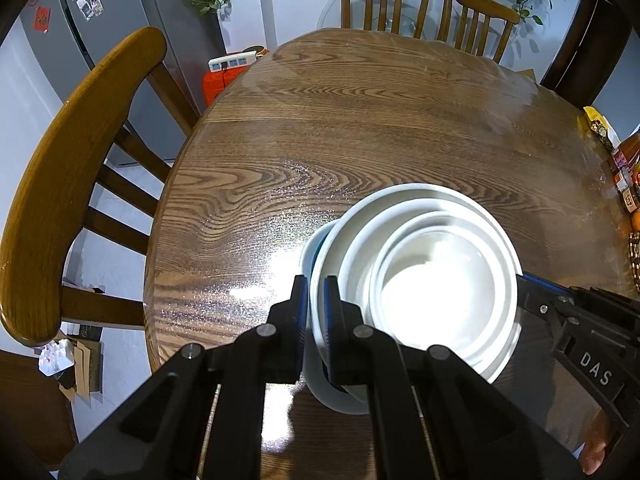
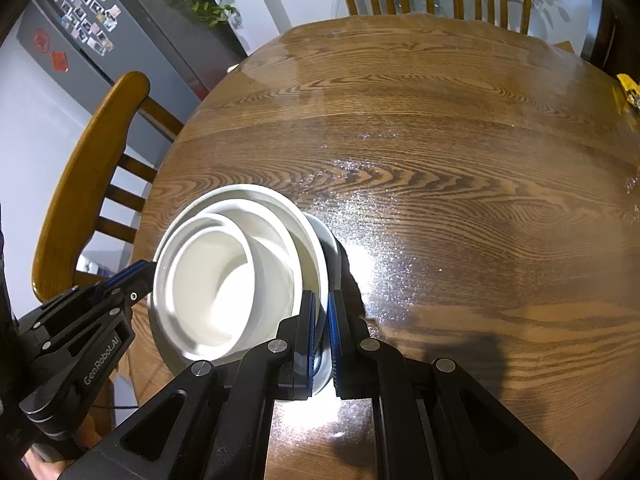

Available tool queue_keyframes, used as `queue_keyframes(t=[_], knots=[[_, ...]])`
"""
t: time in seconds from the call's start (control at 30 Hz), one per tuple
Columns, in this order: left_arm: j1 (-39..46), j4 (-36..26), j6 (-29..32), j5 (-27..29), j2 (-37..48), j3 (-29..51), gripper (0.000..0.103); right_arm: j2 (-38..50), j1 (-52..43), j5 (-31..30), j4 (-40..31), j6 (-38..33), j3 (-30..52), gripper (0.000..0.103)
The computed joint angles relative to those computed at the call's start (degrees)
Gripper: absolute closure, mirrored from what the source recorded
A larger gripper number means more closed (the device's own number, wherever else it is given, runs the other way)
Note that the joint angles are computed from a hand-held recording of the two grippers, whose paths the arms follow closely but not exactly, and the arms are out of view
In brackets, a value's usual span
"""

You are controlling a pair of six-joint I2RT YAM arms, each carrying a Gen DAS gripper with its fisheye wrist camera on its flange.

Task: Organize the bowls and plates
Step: 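Lower the bowl stack onto the blue dish and plate stack with both grippers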

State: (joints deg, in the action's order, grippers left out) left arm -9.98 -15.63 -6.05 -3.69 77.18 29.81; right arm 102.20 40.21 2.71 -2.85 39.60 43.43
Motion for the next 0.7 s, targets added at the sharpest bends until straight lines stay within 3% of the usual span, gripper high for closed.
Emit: queue_keyframes(t=[0.7], knots=[[-0.02, 0.72, 0.16, 0.05, -1.27, -1.31, 0.099, 0.06, 0.64, 0.96, -0.49, 0.28, 0.27, 0.093]])
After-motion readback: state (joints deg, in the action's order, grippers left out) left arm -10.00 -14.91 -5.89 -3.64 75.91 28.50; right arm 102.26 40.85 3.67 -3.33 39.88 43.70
